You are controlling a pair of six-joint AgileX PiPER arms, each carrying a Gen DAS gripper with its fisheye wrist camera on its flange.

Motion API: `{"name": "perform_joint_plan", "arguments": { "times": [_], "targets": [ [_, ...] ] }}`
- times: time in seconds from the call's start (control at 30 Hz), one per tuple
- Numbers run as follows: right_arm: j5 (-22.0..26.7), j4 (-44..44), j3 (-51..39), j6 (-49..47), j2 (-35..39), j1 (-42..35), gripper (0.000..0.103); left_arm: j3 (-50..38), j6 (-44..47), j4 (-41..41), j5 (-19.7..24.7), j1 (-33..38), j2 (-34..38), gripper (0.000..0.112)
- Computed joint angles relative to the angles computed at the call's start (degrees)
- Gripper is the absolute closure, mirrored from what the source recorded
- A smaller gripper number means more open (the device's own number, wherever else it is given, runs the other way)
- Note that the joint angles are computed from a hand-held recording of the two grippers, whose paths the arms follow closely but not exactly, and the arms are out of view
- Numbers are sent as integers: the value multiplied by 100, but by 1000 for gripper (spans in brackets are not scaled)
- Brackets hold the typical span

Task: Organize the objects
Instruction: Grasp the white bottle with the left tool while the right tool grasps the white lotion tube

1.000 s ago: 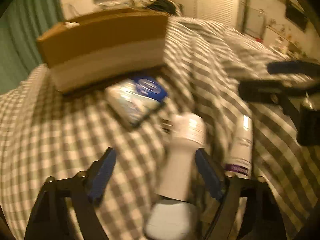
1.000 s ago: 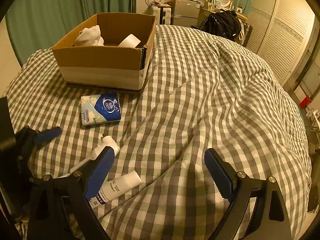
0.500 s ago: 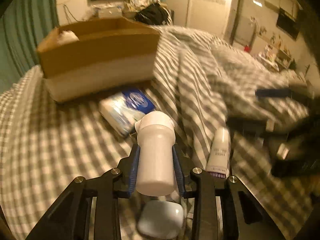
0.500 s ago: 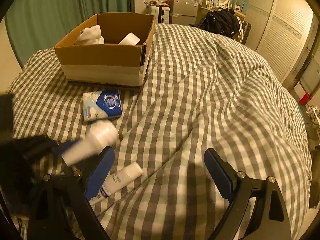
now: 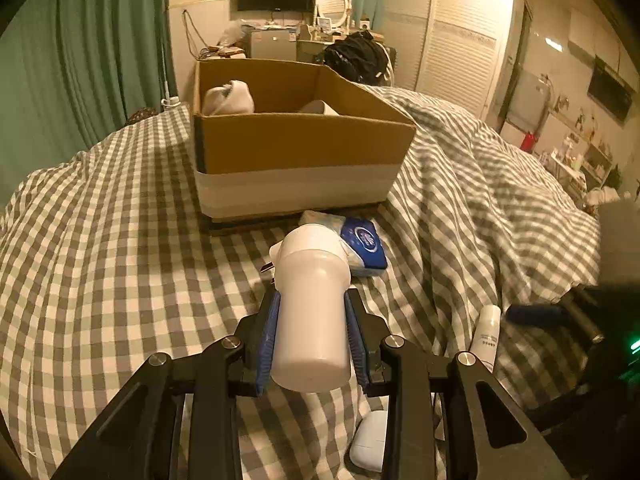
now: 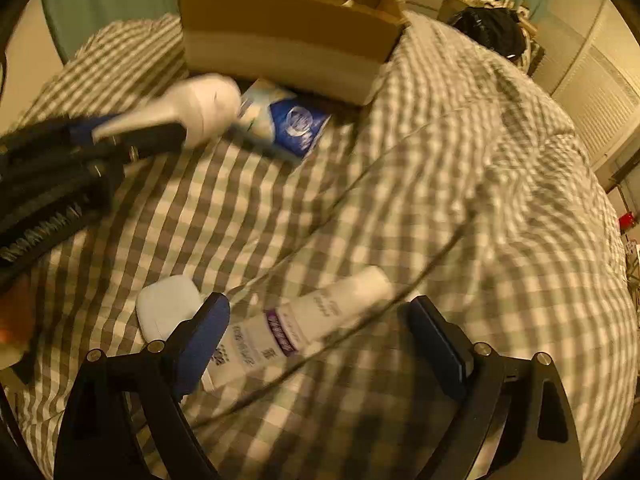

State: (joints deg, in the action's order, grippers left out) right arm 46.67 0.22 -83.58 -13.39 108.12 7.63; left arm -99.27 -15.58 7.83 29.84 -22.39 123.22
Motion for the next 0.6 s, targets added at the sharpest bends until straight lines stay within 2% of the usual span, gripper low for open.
{"name": "perform_joint_plan", "arguments": {
  "times": [0.13, 0.23, 0.27, 0.3, 0.37, 0.47, 0.6],
  "targets": [
    [149, -85, -162, 31, 236, 161, 12, 199, 19, -44, -75, 111, -161, 80],
    [235, 581, -206, -482, 284, 43, 39, 192, -23, -28, -39, 153, -185, 80],
    [266, 748, -207, -606, 290, 12, 43, 201, -9, -38, -32, 170, -198, 80],
    [254, 768, -186, -618, 284, 14, 46, 202, -25, -26, -20, 180, -202, 80],
    [129, 666, -77, -523, 215, 32, 65, 193, -100, 35, -7, 176, -192, 80],
    [65, 1056, 46, -801, 88, -99, 73, 266, -229, 147, -22, 186, -234, 80],
    [-200, 1233, 346, -1010, -176, -59, 76, 422, -415, 325, -67, 189, -322, 80]
  ]
}}
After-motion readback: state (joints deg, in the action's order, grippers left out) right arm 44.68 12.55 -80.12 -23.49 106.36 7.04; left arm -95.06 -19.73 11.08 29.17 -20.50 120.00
